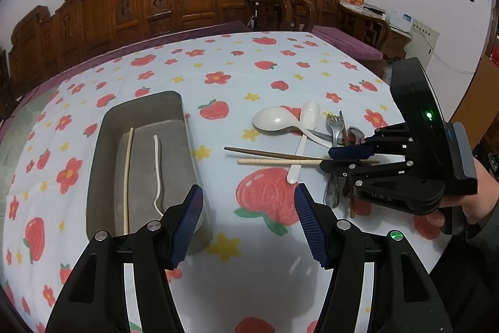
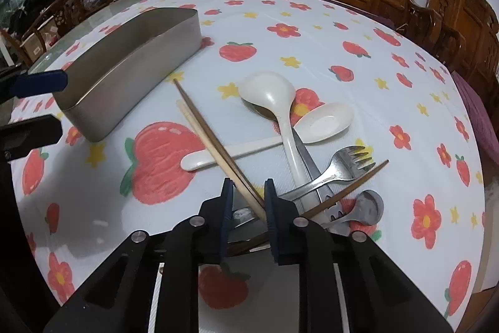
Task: Organize utensils
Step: 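Grasp a light wooden chopstick from the pile with the right tool, then grasp a dark brown chopstick with the left tool while the right tool holds its chopstick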
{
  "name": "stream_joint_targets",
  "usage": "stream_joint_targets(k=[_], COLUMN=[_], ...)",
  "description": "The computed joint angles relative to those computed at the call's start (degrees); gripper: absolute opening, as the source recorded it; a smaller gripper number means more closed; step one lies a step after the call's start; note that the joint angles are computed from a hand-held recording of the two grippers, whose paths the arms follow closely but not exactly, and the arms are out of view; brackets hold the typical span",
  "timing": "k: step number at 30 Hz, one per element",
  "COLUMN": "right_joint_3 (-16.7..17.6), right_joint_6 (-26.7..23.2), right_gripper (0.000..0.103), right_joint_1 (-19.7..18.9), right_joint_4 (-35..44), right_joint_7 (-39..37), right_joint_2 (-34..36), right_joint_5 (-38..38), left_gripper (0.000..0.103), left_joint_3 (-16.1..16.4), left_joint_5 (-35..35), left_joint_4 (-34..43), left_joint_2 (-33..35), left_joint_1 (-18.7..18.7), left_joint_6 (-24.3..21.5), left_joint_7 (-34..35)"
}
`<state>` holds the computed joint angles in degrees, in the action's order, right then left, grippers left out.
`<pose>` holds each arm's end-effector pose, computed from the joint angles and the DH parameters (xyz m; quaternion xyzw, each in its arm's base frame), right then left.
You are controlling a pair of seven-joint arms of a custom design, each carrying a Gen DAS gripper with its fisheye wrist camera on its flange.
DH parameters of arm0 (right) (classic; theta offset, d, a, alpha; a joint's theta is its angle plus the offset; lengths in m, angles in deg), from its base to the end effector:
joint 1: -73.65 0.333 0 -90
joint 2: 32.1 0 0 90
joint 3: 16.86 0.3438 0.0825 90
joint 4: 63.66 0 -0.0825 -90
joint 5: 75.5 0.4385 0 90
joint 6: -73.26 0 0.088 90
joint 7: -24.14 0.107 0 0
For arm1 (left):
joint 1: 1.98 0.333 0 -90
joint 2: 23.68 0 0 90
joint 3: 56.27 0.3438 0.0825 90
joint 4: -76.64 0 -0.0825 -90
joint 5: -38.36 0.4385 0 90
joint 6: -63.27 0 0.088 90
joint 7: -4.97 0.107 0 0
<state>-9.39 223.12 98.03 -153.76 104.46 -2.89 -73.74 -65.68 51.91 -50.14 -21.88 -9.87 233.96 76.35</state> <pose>0.6826 0.4025 0.4054 -0.8671 0.4200 -0.1152 0.2419 0.5904 -0.2003 0.4435 -0.5924 0.7199 -0.2921 0.2134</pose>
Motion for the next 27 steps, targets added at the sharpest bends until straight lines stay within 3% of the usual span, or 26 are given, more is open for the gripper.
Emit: stream_joint_targets(k=[3,10,16,21,27], right_joint_3=[1.0,-0.5,1.6,3.1,0.9], right_joint_6=[0.8,-0.7,0.4,5.0,10.9], right_gripper=[0.019,0.012,0.006,0.006,0.006], right_joint_1=[-0.8,0.8,-0.8,-2.6,-2.5], right_joint_4=[-1.3,-1.3,-2.2,-6.3,-12.1], right_joint_7=[-1.6,-0.7,-4.3,-6.3,-1.6], right_joint_2=[-0.9,-0.9,-1.4,-4.8,-9.7], right_joint_5=[1.1,-1.1,1.3,6.2,6.7], left_gripper=[0.058,0.058,0.058,0.058,0.058], left_joint_3=[0.0,0.0,0.0,0.0,-0.2], left_joint_5=[-0.1,-0.8,-0.1,0.8,2.9], left_joint_4=[0.0,0.0,0.1,0.4,0.5], left_joint_2=[0.0,0.2,0.3,0.6,1.6], left_joint_1=[0.0,0.0,-0.2,-0.5,-1.7], left_joint_6=[-0.1,0.0,-0.1,-0.3,0.4], left_joint_7=[0.3,1.1,0.4,-0.6,-3.0])
